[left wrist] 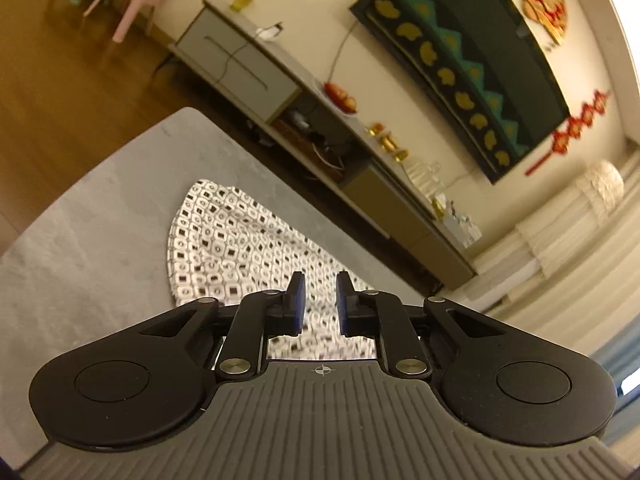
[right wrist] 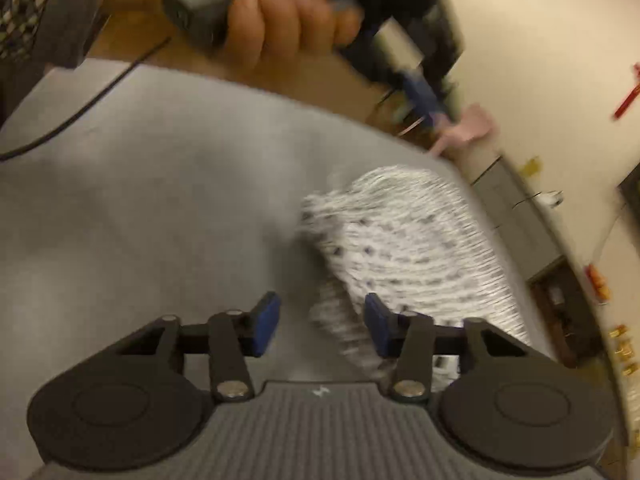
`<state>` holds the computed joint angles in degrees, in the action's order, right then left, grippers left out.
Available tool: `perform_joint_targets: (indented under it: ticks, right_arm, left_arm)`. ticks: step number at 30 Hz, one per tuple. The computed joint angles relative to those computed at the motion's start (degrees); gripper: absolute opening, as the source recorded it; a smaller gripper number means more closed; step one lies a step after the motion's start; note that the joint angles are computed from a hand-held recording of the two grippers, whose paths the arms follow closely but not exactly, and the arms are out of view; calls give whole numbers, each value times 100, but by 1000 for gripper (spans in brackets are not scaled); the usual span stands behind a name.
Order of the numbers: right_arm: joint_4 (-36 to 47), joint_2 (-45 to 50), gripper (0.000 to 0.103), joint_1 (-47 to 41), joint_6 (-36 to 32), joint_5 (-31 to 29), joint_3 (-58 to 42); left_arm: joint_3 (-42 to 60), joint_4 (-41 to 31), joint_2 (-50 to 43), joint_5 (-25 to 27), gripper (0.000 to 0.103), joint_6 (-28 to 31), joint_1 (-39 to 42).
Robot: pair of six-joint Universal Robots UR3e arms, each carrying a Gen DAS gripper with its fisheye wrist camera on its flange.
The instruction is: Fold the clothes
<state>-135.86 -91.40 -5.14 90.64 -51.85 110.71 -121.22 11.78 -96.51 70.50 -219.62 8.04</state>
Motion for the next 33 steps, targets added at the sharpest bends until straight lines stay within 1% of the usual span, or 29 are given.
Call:
perform_joint_targets:
  ticks: [2,4,7,8,9,10,11,12,13,14,15,16,17,18,19,20,21,22,23,24,25,26,27,28,29,30,31,32,33]
  right_arm:
    - [-904,189,40,176,419,-192,273]
    - [-1326,408,42,293,966,-303,251]
    - [-1024,644,39,418,1855,-596,-245]
    - [-919,668,39,458,2021,-662,-336]
    - [-826,677,36,499,2144,-719,-399]
    - [-596,540,15,393,2093,-720,-409]
    - [-684,458,3,367,2165,-750,-313]
    - [-718,387,3,330,2295,-686,-251]
    - [-411,329,2,233,2529,-511,-393]
    - [267,292,2,116,2706,-318,-756]
    - [1424,283,2,-100,2870,10,-1356]
    - [2623,332,2,-356,3174,482,-1954]
    - [3823,448,2,-590,3470,1123,-2492]
    - [5023,635,2,-695,3514,1592,-3092]
    - [6223,850,2,-767,3420,2011,-3692]
    - [7344,1177,2,-785,3100,2304,-4292]
    - [7998,1475,3,-695,3098,2466,-4799]
    - [8173,1787,9,-550,3315,2590,-5124]
    - [8099,1874,23,-464,3554,2513,-5208]
    - [7880,1851,29,-482,3715,2369,-5151]
    - [7633,1824,31,-523,3853,2217,-5082]
    - [7508,1692,32,-687,3802,2099,-4941]
    - [7550,1510,33,-966,3530,1995,-4809]
    - [7324,1407,36,-1167,3433,1920,-4655]
    - [7156,1312,40,-1421,3277,1804,-4541]
    - [7059,1152,41,-1756,3045,1643,-4386]
    - [6989,984,42,-2155,2758,1480,-4198]
    - [6903,851,45,-2564,2468,1333,-4032]
    - [6852,766,47,-3016,2166,1185,-3944]
  left_arm:
    - [-87,-94,148,-63,7,176,-50]
    - [-157,-137,257,-45,9,289,-126]
    - [-288,-131,367,-31,9,285,-171]
    - [-313,-134,387,-31,9,267,-191]
    - [-336,-155,414,-31,9,282,-209]
    - [-349,-186,437,-28,10,330,-234]
    - [-375,-248,491,-18,10,402,-261]
    - [-417,-325,576,8,10,489,-298]
    - [-511,-383,712,28,10,561,-321]
    - [-649,-421,912,164,10,562,-363]
    - [-789,-463,1131,364,10,532,-425]
    - [-937,-467,1371,765,10,401,-541]
    - [-1082,-461,1627,1230,10,174,-661]
    - [-1269,-468,1933,1527,10,-84,-670]
    - [-1479,-543,2311,1648,10,-320,-571]
    - [-1613,-741,2660,1682,11,-419,-484]
    - [-1702,-990,2985,1699,13,-458,-418]
    - [-1781,-1264,3321,1709,16,-494,-343]
    - [-1798,-1501,3509,1798,17,-501,-434]
    - [-1782,-1713,3611,1934,18,-503,-615]
    - [-1704,-1865,3542,2173,22,-519,-947]
    - [-1590,-2001,3389,2441,29,-548,-1337]
    - [-1441,-2116,3132,2686,33,-604,-1734]
    - [-1270,-2246,2841,2881,41,-669,-2102]
    - [-1085,-2406,2561,3036,44,-736,-2434]
    - [-921,-2501,2256,3172,45,-819,-2716]
    - [-761,-2578,1946,3285,48,-908,-2962]
    - [-587,-2677,1646,3371,54,-992,-3184]
    - [-390,-2769,1328,3505,56,-1036,-3358]
